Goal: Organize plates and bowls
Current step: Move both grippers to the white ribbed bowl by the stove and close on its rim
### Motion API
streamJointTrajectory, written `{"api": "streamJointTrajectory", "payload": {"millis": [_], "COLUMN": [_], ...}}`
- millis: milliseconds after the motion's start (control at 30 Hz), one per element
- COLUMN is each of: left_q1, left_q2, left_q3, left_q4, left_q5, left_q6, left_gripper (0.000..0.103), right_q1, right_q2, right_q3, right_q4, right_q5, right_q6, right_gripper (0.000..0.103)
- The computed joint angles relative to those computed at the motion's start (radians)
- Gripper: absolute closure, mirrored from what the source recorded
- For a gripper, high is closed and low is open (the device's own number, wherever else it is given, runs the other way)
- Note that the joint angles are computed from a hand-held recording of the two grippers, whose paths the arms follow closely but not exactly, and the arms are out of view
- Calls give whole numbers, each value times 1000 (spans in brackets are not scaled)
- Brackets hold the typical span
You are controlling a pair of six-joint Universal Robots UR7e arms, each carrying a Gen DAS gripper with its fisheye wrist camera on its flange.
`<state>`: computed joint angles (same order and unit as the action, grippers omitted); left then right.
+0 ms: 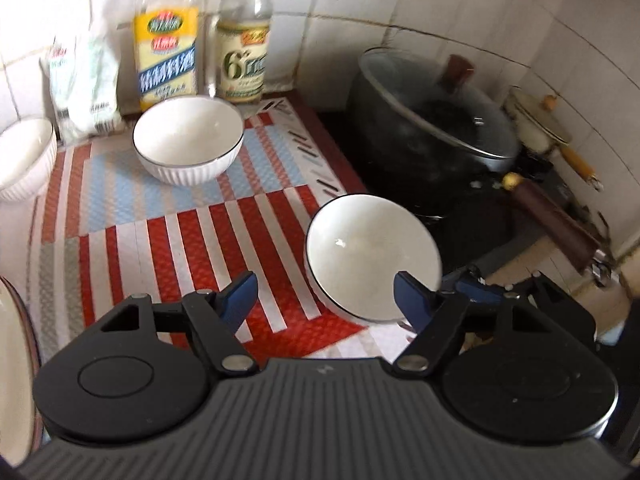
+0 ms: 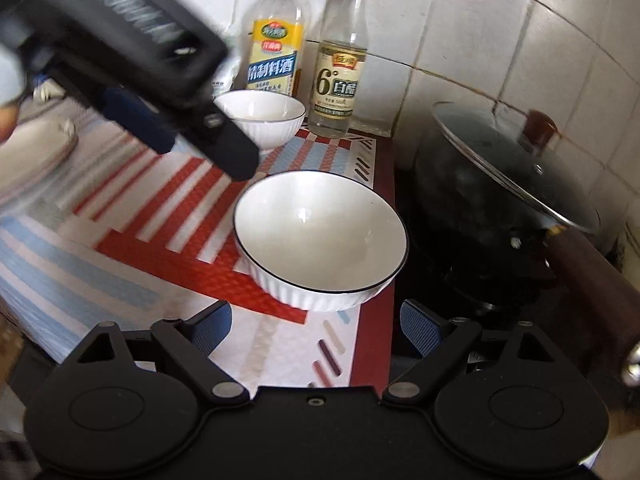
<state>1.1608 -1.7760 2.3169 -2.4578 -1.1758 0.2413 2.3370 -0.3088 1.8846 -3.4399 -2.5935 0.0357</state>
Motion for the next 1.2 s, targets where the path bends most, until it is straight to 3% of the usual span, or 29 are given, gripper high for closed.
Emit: {"api": "streamJointTrajectory", "payload": {"millis": [100, 167, 267, 433, 467, 567, 667, 800, 900, 1200], "left_q1": [20, 27, 35, 29, 37, 62, 91, 76, 76, 69], "left_q2": [64, 90, 108, 125, 131, 156, 160, 158, 149, 52], "left_q3": [13, 10, 9, 32, 29, 21, 15, 42, 50, 20], "left_q4": [-86, -102, -121, -205, -207, -223, -236, -279, -291, -157], "left_q5": [10, 14, 14, 68, 56, 24, -43, -19, -26, -6], "left_q6": [-9, -9, 10, 19, 24, 34, 22, 63, 79, 62], "left_gripper": [31, 35, 39, 47, 53, 83, 92, 93, 93, 94], "right_q1": [-22, -35, -51, -72, -72, -82, -97, -99, -96, -38], "right_q2": [69, 83, 79, 93, 99, 111, 123, 147, 129, 133], "right_q3": [-35, -49, -38, -32, -34, -47, -68, -115, -102, -130], "right_q4": [-85, -85, -156, -262, -281, -308, -324, -302, -256, -216], "right_q5": [-45, -70, -35, 10, 14, 42, 58, 34, 42, 43], "right_q6": [-142, -118, -112, -173, -186, -194, -224, -252, -198, -167], "right_gripper": [9, 9, 9, 6, 6, 6, 5, 4, 4, 6]}}
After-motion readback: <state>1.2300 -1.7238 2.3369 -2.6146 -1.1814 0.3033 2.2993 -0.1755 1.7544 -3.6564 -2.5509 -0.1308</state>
